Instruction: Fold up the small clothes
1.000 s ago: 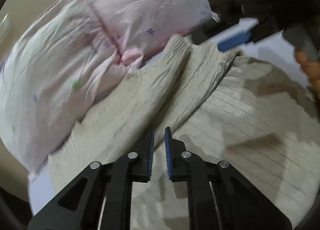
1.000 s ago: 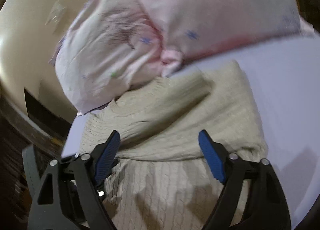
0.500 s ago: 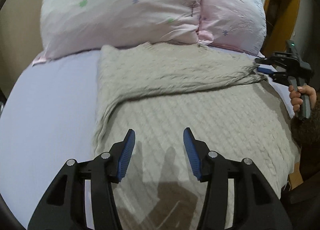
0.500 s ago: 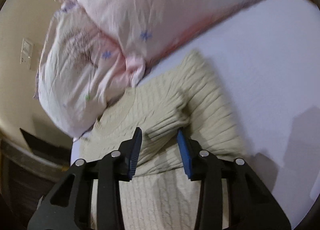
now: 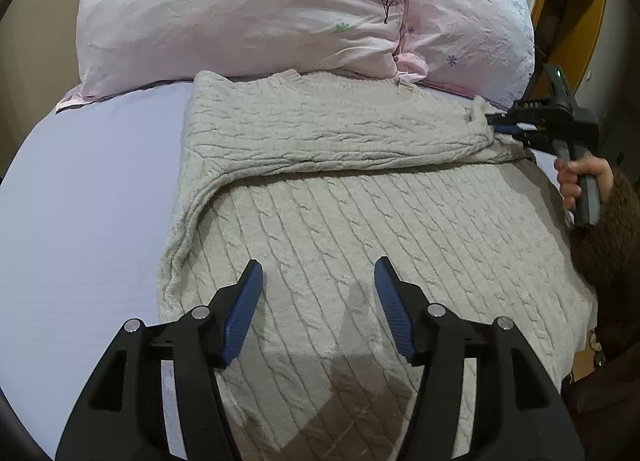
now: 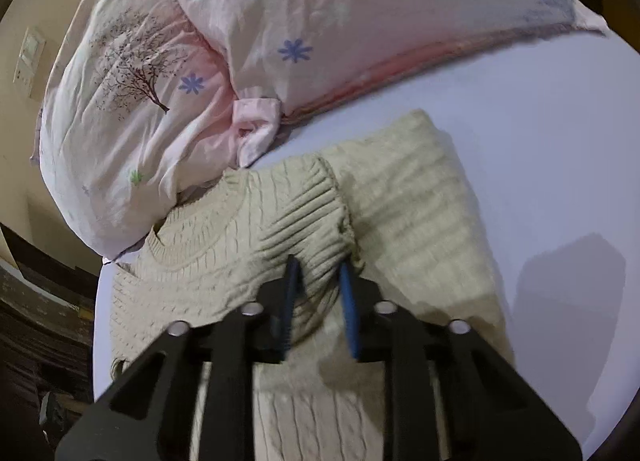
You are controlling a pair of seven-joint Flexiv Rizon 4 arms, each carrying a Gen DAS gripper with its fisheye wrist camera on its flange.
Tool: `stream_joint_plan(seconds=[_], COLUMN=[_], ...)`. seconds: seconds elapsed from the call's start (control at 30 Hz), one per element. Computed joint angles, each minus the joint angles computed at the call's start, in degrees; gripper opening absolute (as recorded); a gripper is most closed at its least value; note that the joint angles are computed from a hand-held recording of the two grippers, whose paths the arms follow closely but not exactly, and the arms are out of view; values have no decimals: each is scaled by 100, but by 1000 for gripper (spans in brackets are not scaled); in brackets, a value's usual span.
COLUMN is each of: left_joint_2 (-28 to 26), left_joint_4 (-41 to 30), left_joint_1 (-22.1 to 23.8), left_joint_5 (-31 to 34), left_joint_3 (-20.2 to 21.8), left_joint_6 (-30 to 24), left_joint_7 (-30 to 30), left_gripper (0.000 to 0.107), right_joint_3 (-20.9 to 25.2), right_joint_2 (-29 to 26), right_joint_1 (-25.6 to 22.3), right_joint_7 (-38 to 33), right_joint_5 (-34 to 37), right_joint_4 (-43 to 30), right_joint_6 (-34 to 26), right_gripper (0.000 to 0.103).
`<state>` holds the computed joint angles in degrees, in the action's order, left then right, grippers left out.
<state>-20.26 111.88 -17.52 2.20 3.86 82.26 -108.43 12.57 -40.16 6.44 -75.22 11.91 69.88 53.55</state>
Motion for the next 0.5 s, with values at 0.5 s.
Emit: stream_joint_plan(seconds=[0.5], left_joint_2=[69], left_joint_4=[86], left_joint_1=[-20], left_joint_5=[185], left_joint_3=[66], left_joint_6=[50], left_joint_7=[-287], left_gripper=[64], right_joint_3=[39], right_joint_2=[763], right_joint_1=[-162], right_joint_7=[-65], right_joint_5=[432], right_joint_4=[928], right_joint_6=[600], right_gripper=[12])
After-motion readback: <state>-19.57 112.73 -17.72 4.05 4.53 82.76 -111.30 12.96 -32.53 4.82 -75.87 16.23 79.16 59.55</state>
